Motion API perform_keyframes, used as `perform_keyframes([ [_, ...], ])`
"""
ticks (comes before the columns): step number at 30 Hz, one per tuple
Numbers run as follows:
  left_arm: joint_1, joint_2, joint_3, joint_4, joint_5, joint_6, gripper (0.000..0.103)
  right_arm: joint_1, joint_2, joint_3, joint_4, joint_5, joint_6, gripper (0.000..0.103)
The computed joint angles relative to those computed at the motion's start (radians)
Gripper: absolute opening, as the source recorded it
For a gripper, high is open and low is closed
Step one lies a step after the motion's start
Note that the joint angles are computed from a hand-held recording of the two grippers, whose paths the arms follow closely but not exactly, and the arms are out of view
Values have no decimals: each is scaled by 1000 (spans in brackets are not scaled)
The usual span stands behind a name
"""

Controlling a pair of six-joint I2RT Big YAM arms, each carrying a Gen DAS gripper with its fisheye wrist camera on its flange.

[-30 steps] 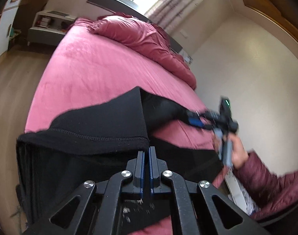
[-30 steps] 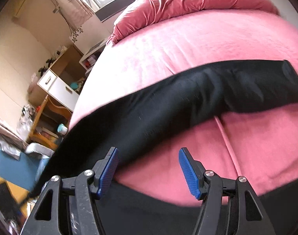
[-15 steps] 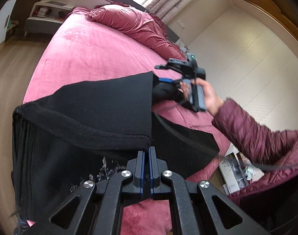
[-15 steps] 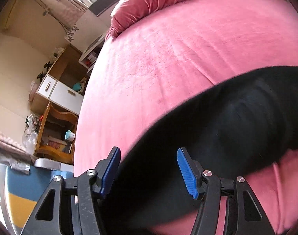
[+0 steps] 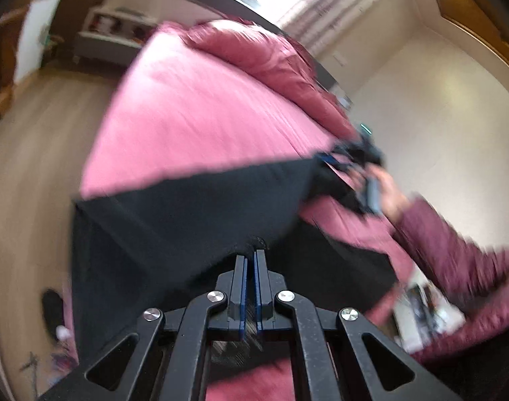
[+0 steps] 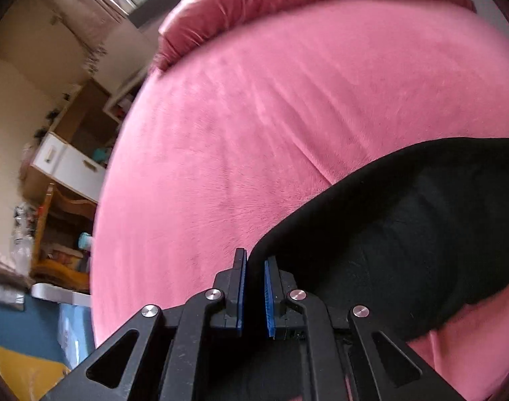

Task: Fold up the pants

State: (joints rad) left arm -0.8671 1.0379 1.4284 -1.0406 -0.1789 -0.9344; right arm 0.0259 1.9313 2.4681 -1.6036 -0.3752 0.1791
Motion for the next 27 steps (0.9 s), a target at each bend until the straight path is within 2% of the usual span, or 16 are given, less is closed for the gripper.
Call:
perform_keyframes([
  [4, 125, 25, 67, -26, -31, 50, 3, -37, -112, -121, 68, -72, -28, 10],
  [7, 226, 44, 115, -35, -37, 75, 3, -60, -171, -163, 87, -131, -53, 10],
  [12, 299, 58, 170, -28, -50, 116, 3, -93, -328, -311, 121, -223, -125, 10],
  [15, 289, 60, 196, -50, -79, 141, 3, -118, -434, -419, 116, -293, -189, 10],
  [18, 254, 41, 183, -81, -102, 124, 3, -138, -538, -531, 66, -331, -279, 9],
  [23, 166, -38, 73, -112, -135, 6, 3, -168, -679, -710, -53, -322, -431, 9],
  [27, 73, -101, -22, -158, -177, -132, 3, -176, -748, -843, -81, -287, -481, 8],
])
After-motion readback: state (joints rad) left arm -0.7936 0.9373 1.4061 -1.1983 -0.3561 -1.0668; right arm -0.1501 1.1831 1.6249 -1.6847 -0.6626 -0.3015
